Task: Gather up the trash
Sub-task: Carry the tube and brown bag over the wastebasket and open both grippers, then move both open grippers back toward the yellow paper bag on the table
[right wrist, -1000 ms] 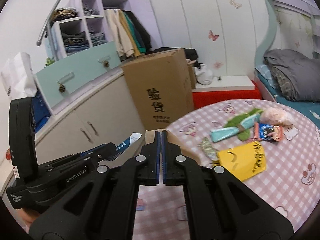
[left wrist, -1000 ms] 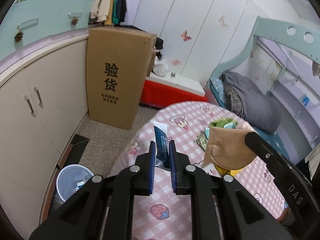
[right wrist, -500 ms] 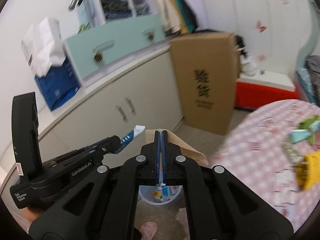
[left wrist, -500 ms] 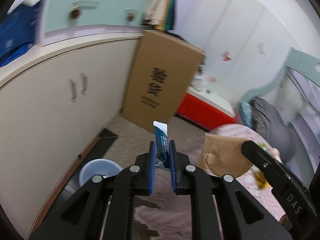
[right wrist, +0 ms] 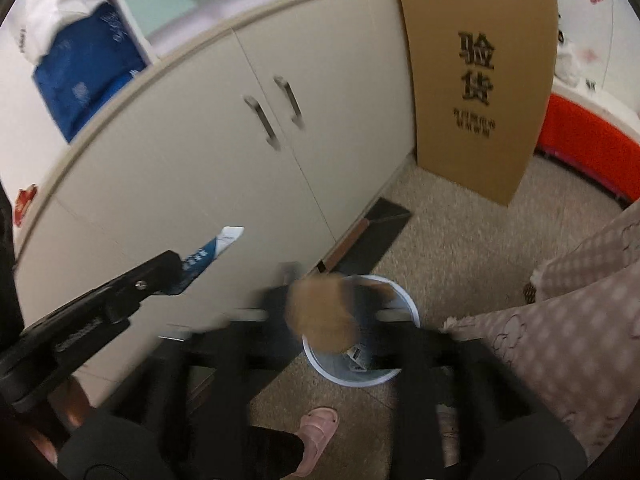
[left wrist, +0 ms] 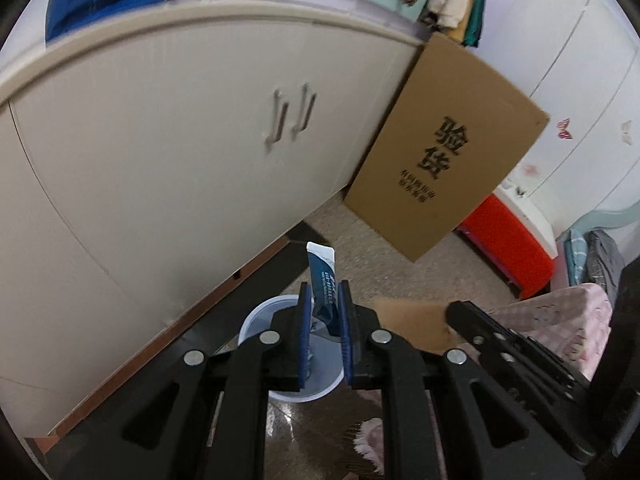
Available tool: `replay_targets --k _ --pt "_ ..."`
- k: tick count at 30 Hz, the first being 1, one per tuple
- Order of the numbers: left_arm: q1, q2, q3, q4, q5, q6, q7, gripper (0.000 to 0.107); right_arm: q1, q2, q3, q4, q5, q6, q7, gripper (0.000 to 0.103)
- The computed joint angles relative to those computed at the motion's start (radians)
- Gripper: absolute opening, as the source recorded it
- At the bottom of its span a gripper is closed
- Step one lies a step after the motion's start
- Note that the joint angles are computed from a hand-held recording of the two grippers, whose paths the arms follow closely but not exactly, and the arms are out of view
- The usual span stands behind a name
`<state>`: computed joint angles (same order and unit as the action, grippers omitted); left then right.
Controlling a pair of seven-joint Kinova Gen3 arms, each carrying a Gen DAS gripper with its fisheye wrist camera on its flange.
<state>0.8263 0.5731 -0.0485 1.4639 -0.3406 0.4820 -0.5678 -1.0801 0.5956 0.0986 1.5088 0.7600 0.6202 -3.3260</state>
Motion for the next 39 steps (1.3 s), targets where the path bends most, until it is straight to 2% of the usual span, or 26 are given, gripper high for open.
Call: replay_targets --k 7,10,13,23,34,35,36,37,38,39 --pt "-0.044 0.047 0.042 -0.03 0.046 0.017 -0.06 0.013 -0.018 0.019 0.002 -0.018 -0.008 0.054 -0.019 0.058" --pt "-0.047 0.056 0.048 -0.04 0.062 0.018 -0.082 0.013 -0.04 0.0 0.009 0.004 0.016 0.069 -0.067 0.061" --pt "-0.036 0.053 0.043 -0.039 0.069 0.016 -0.09 0.013 -0.057 -0.019 0.011 0.029 0.059 0.084 -0.126 0.063" --pt "0.008 0.045 0.023 -0.059 0.047 0.033 -0.089 0.013 -0.108 -0.068 -0.026 0.086 0.231 0.227 -0.337 0.068" --pt "0.044 0.073 0.007 -0.128 0.004 0.058 -0.071 0.014 -0.089 -0.1 -0.11 0.146 0.375 0.327 -0.523 0.068" --pt "0.045 0.08 0.007 -0.141 0.004 0.068 -0.066 0.016 -0.082 -0.102 -0.121 0.148 0.378 0.335 -0.528 0.068" --pt "0.039 0.09 0.016 -0.163 0.011 0.094 -0.075 0.031 -0.076 -0.101 -0.133 0.147 0.381 0.344 -0.53 0.069" --pt "0.029 0.104 0.033 -0.19 0.018 0.128 -0.091 0.054 -0.069 -0.103 -0.145 0.149 0.382 0.35 -0.533 0.069" --pt "0.033 0.109 0.031 -0.202 0.018 0.145 -0.09 0.063 -0.062 -0.106 -0.155 0.153 0.381 0.352 -0.538 0.069" --pt "0.045 0.113 0.021 -0.212 0.01 0.167 -0.08 0.066 -0.059 -0.108 -0.163 0.154 0.381 0.357 -0.54 0.069"
